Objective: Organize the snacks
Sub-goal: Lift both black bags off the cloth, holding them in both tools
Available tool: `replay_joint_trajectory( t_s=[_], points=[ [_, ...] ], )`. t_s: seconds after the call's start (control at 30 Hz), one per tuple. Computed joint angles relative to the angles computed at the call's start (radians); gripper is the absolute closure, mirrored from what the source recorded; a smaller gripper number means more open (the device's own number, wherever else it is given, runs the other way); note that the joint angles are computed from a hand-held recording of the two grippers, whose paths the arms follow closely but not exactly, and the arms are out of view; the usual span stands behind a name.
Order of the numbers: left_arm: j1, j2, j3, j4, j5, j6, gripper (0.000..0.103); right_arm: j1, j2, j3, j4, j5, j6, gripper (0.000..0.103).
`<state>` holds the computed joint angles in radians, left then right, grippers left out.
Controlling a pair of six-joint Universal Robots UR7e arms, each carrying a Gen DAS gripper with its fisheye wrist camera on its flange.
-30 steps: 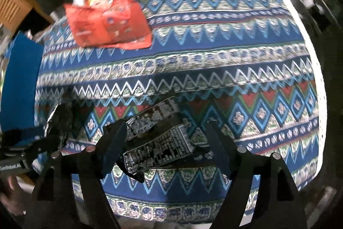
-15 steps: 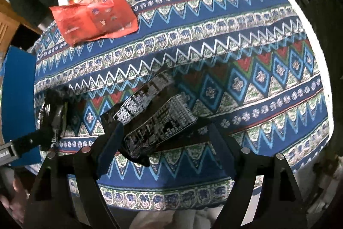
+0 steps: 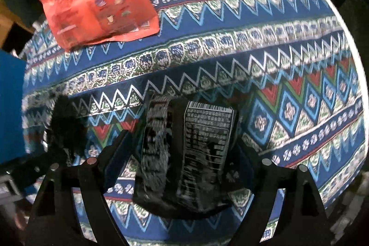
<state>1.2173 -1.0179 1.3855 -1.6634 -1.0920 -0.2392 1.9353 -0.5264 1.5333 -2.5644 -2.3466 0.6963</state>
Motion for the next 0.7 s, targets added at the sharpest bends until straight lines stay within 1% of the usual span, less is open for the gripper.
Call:
replay_joint_trajectory(
  t_s=[0.07, 0.13, 0.17, 0.2, 0.23, 0.27, 0.37, 0.43, 0.47, 0.5, 0.53, 0.57, 0.6, 0.7],
  points=[
    [-0.004, 0.010, -0.004, -0.006, 0.011, 0.000, 0.014, 0.011, 0.023, -0.032, 0.053, -0.036, -0.011, 0.019],
    [-0.009, 0.020, -0.006, -0.011, 0.022, -0.002, 0.012, 0.025, 0.046, -0.057, 0.103, -0.078, -0.018, 0.025],
    [-0.012, 0.025, -0.006, -0.014, 0.026, -0.004, 0.011, 0.034, 0.061, -0.067, 0.097, -0.092, -0.036, 0.031],
    [-0.015, 0.031, -0.005, -0.017, 0.032, -0.005, 0.010, 0.037, 0.063, -0.063, 0.076, -0.090, -0.055, 0.037],
    [-0.018, 0.036, -0.004, -0.020, 0.036, -0.006, 0.008, 0.041, 0.062, -0.058, 0.067, -0.094, -0.066, 0.041],
    [-0.023, 0.043, -0.003, -0.023, 0.042, -0.008, 0.007, 0.042, 0.064, -0.055, 0.055, -0.092, -0.073, 0.041],
    [-0.036, 0.058, 0.002, -0.032, 0.067, -0.015, 0.006, 0.047, 0.030, 0.010, 0.003, -0.086, -0.089, 0.042],
    [-0.047, 0.065, 0.019, -0.060, 0.080, 0.001, 0.006, 0.048, 0.020, 0.037, -0.037, -0.071, -0.094, 0.042],
    [-0.053, 0.066, 0.030, -0.078, 0.093, 0.016, 0.009, 0.050, -0.016, 0.079, -0.046, -0.068, -0.091, 0.042],
    [-0.061, 0.064, 0.048, -0.103, 0.112, 0.036, 0.012, 0.051, -0.021, 0.087, -0.052, -0.066, -0.089, 0.042],
    [-0.066, 0.063, 0.059, -0.119, 0.123, 0.048, 0.020, 0.049, -0.037, 0.104, -0.060, -0.065, -0.091, 0.042],
    [-0.072, 0.063, 0.069, -0.135, 0.129, 0.062, 0.024, 0.048, -0.055, 0.126, -0.072, -0.066, -0.090, 0.042],
    [-0.074, 0.063, 0.072, -0.143, 0.126, 0.069, 0.027, 0.048, -0.065, 0.136, -0.079, -0.066, -0.088, 0.042],
    [-0.071, 0.061, 0.073, -0.166, 0.096, 0.073, 0.028, 0.050, -0.093, 0.157, -0.100, -0.059, -0.086, 0.042]
  ],
)
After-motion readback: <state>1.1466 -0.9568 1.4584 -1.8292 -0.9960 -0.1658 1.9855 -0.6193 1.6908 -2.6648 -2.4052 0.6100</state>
